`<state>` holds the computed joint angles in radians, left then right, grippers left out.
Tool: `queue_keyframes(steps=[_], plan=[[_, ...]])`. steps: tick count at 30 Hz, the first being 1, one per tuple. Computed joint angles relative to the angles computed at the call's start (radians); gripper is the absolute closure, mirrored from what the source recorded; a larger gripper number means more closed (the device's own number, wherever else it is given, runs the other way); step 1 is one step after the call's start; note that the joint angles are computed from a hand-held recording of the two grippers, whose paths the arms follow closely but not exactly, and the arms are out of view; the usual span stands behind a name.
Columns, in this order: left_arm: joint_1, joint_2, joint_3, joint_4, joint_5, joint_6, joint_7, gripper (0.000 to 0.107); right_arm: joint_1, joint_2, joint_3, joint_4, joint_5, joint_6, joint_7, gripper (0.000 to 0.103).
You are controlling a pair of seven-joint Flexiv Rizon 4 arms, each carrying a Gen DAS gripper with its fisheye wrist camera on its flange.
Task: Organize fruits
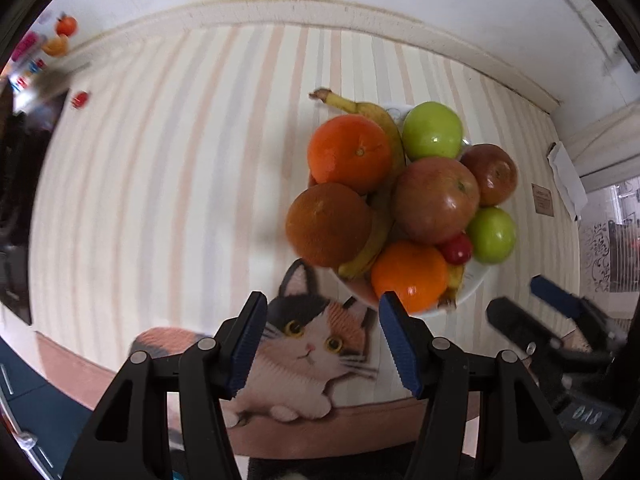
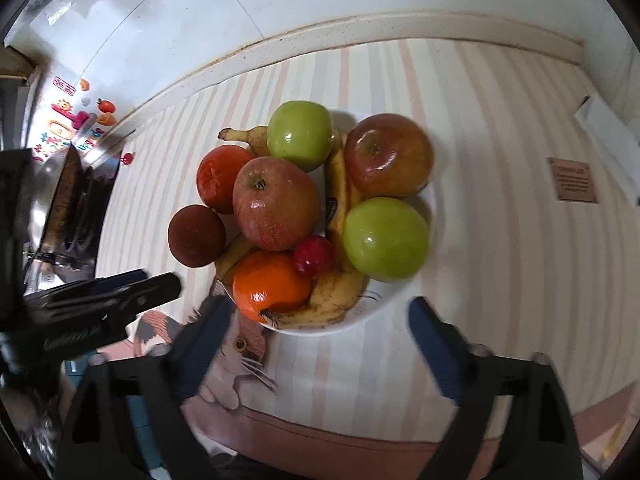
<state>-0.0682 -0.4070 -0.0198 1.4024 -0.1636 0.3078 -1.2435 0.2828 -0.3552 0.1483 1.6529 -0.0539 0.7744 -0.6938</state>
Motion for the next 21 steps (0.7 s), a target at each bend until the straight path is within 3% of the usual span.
queue_keyframes(steps=[3,5,7,12,21], plan=[[0.004,0.046,0.006,0.039,0.008,0.03,0.031,0.048,0.031,0.043,-0.018,0.018,-0.074,-0.041,0.071,0.004],[0.01,0.078,0.008,0.07,0.001,0.057,0.055,0.024,0.045,0.072,-0.02,0.032,-0.112,-0.066,0.117,0.004],[0.015,0.105,0.01,0.095,-0.006,0.082,0.074,0.017,0.059,0.103,-0.019,0.047,-0.155,-0.085,0.166,0.004],[0.024,0.178,0.013,0.158,-0.029,0.154,0.132,0.016,0.085,0.166,-0.006,0.065,-0.249,-0.139,0.267,0.003],[0.034,0.295,0.022,0.238,-0.098,0.204,0.196,0.016,0.115,0.286,0.039,0.086,-0.394,-0.235,0.402,0.003]])
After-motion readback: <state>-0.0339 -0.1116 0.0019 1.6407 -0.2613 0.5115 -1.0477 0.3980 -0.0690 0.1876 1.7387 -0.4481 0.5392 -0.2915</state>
